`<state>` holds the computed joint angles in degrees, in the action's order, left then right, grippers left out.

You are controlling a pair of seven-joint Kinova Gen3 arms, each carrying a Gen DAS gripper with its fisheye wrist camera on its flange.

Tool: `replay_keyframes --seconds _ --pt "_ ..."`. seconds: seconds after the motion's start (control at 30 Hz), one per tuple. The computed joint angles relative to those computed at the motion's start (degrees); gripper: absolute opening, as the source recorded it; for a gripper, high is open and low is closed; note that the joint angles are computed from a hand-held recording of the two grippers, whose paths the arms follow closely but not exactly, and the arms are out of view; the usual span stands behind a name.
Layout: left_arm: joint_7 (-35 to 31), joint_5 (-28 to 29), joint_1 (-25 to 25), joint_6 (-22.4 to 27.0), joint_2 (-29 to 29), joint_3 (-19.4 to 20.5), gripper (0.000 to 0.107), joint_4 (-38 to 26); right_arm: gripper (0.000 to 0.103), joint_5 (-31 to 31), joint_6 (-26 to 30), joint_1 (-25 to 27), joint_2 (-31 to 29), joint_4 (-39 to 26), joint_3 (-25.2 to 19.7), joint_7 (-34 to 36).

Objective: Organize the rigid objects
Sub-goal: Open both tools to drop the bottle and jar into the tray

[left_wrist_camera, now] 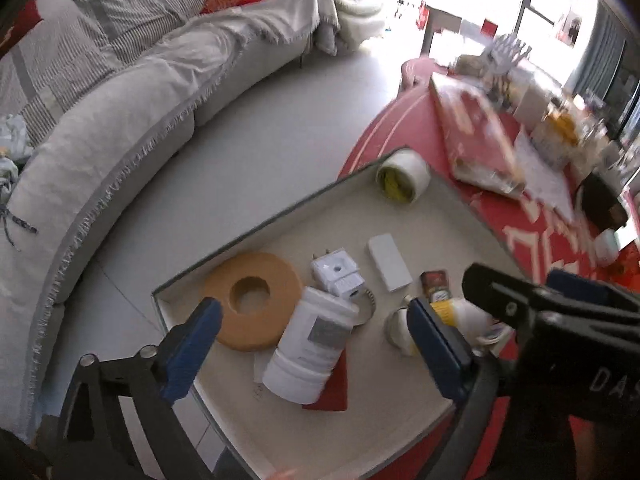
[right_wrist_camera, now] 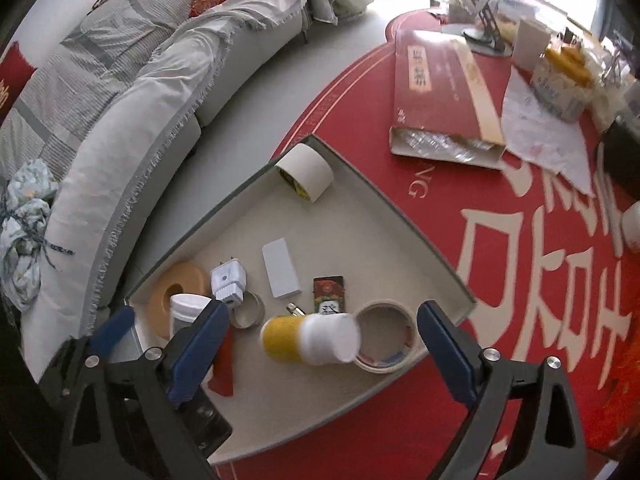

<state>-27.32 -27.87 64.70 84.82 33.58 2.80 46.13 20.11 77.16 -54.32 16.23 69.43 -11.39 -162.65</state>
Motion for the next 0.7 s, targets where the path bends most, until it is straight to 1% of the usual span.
replay_keyframes --seconds 0.03,0.07,0.1,0.13,0.17,0.2,0.23,0.3,0.33,0.37,0.4,0.47,0.5,0.53,0.57,0.6,0.7 --pt "0.36 -0.62 1.16 -0.32 -0.61 -1.31 0.097 0.58 0.102 0.4 0.89 -0.43 -0.41 -0.14 0.05 -0.45" --pt "0.39 -1.83 3.3 0.29 -1.1 -3.69 0.098 0.42 0.102 1.1 1.14 -0.92 -1.07 0.17 0.05 -1.35" --pt "0.24 -2.66 5.35 1.84 -0.84 -6.32 0.102 -0.74 0.102 1.73 1.16 -1.23 -1.64 0.47 -0.06 -2.1" --pt "-0.65 -2.97 6.52 4.17 -0.18 -7.88 0.103 -2.85 0.102 2.45 0.87 -1.52 -2.4 1.05 -0.26 -2.91" --pt "-2.41 -2.35 6.65 6.5 0.4 -8.39 0.103 -5.1 0.102 3.14 0.98 -1.84 -3.11 1.37 -0.59 -3.54" --pt "-3.4 -1.56 6.17 8.49 0.86 -7.83 0.103 -6.93 0.102 4.04 1.1 -2.25 -3.76 1.69 -0.93 -4.48" --pt "-3.46 -0.82 5.1 9.55 0.49 -6.21 0.103 -7.69 0.102 4.8 1.47 -2.6 -4.15 1.7 -1.32 -5.26" --pt "-1.17 -0.53 2.26 9.04 -1.01 -1.25 0.103 -6.03 0.102 5.39 2.09 -2.79 -5.03 1.74 -2.12 -6.11" --pt "-0.03 0.65 0.84 8.79 -1.56 0.55 0.103 -5.35 0.102 4.65 2.93 -2.6 -5.06 1.19 -2.52 -6.14" --pt "1.06 1.85 0.03 9.47 -1.52 1.3 0.103 -5.42 0.102 4.31 3.2 -2.5 -5.07 0.99 -2.77 -6.5" --pt "1.55 2.56 0.02 11.09 -0.88 0.98 0.103 -6.24 0.102 4.18 3.7 -2.61 -5.07 0.79 -2.94 -7.32" --pt "0.47 3.47 1.28 15.56 1.47 -1.41 0.103 -9.78 0.102 2.78 5.56 -3.01 -4.72 -0.17 -2.55 -8.85" --pt "0.26 3.59 1.36 16.77 2.09 -1.35 0.103 -10.76 0.102 2.03 5.46 -2.28 -4.81 -0.24 -3.19 -8.9" --pt "0.54 3.78 0.82 17.05 2.08 -0.23 0.103 -10.68 0.102 1.13 5.3 -1.48 -4.76 -0.39 -3.85 -8.76" --pt "0.83 4.58 0.67 16.72 1.77 -0.17 0.103 -10.08 0.102 0.11 6.07 -1.74 -4.22 -1.35 -3.48 -7.83" --pt "1.42 4.98 0.82 16.18 1.26 -0.19 0.103 -8.97 0.102 0.02 7.07 -1.97 -3.69 -2.3 -3.47 -7.3" --pt "1.72 5.13 1.01 16.62 1.11 -0.11 0.103 -8.56 0.102 0.7 10.45 -3.53 -1.66 -5.65 -3.15 -4.59"
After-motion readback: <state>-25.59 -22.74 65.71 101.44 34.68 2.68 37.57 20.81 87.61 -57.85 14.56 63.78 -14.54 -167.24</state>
